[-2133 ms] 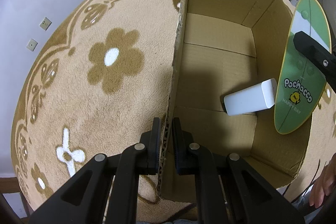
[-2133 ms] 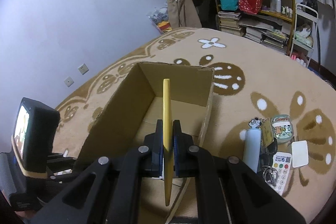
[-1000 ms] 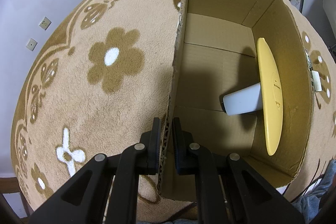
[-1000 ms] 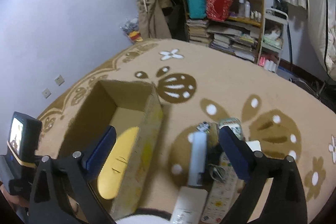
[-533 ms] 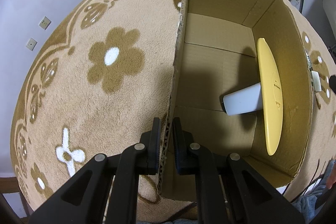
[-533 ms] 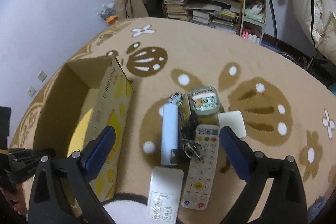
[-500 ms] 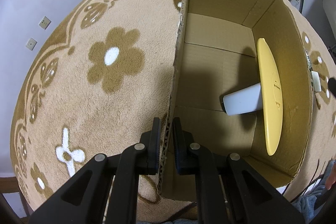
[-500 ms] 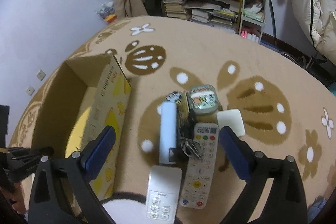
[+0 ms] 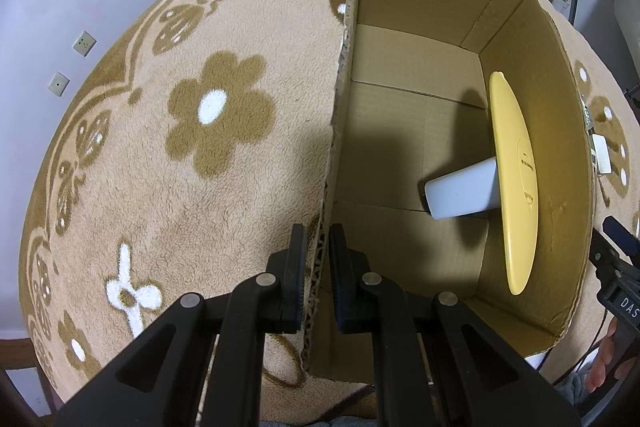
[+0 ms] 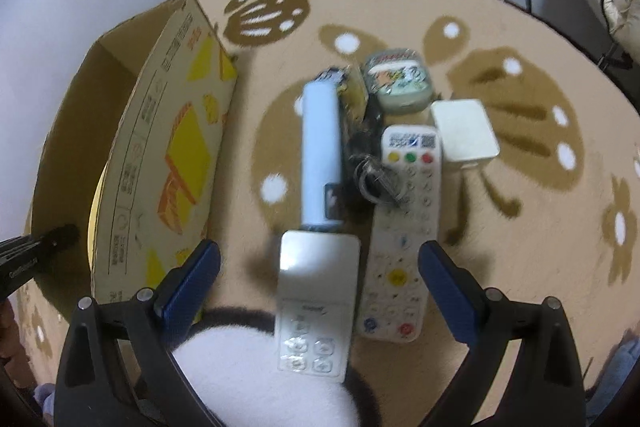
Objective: Organize rigid objects
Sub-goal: 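Grasp the white rectangular remote with the right tool, then carry the white remote with the right tool over the cardboard box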
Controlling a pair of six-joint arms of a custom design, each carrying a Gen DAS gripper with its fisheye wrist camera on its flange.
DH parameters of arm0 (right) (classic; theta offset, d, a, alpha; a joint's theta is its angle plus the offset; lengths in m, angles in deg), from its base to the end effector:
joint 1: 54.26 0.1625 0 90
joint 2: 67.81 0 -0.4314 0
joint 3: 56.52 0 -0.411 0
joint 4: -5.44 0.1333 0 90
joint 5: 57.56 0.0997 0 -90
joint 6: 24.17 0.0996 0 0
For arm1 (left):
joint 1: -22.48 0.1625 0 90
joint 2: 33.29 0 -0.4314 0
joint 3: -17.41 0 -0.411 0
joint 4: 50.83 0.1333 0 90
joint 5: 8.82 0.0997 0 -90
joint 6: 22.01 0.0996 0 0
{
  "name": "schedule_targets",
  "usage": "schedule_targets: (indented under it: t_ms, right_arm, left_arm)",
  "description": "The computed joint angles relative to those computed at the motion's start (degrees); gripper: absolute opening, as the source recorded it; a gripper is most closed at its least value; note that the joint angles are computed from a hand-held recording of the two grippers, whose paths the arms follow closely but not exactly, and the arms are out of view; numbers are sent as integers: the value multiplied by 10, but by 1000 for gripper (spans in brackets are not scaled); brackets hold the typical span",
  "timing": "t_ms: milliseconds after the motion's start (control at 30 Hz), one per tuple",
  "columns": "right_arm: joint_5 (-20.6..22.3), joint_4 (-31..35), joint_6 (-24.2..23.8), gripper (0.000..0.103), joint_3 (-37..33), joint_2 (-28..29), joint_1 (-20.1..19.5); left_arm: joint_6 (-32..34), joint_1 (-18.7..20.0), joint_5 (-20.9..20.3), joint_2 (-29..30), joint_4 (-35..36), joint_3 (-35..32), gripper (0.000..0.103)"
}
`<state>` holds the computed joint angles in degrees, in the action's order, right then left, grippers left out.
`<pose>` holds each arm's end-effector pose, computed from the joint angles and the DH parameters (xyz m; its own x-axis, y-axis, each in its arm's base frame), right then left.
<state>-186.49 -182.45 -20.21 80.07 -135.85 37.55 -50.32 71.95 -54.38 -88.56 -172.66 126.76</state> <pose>0.0845 -0.4340 0.1614 -0.7873 0.3427 0.5126 0.0269 0.8497 -0.5267 -0.2045 -0.5517 0.0806 -0.6113 0.2523 -0.7501 0.3539 0.9349 0.0260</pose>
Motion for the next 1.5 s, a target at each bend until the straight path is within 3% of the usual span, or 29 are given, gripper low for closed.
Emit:
schedule_targets:
  t_ms: [67, 133, 333, 733, 900, 1067, 1233, 1500]
  right_arm:
    - [-5, 2, -2, 95, 0, 1, 4]
    - [-3, 15, -2, 76, -2, -2, 5]
    - [26, 58, 19, 57, -5, -10, -14]
    - [55, 89, 49, 56, -10, -8, -35]
    - [7, 101, 40, 52, -31, 29, -18]
    - [-15, 65, 23, 51, -29, 34, 1]
    - [-20, -10, -14, 51, -27, 29, 23]
    - [-30, -80, -79, 51, -58, 46, 56]
  left_arm:
    - [0, 0, 0, 0, 0, 0, 11]
    - [0, 0, 1, 0, 0, 0, 11]
    - [1, 0, 0, -1, -1, 1, 11]
    - [1, 1, 0, -1, 0, 1, 11]
    - [1, 1, 0, -1, -1, 1, 11]
    - [12, 4, -9, -2, -2, 0, 10]
    - [11, 7, -16, -3, -5, -1, 9]
    - [8, 6, -16, -4, -4, -1, 9]
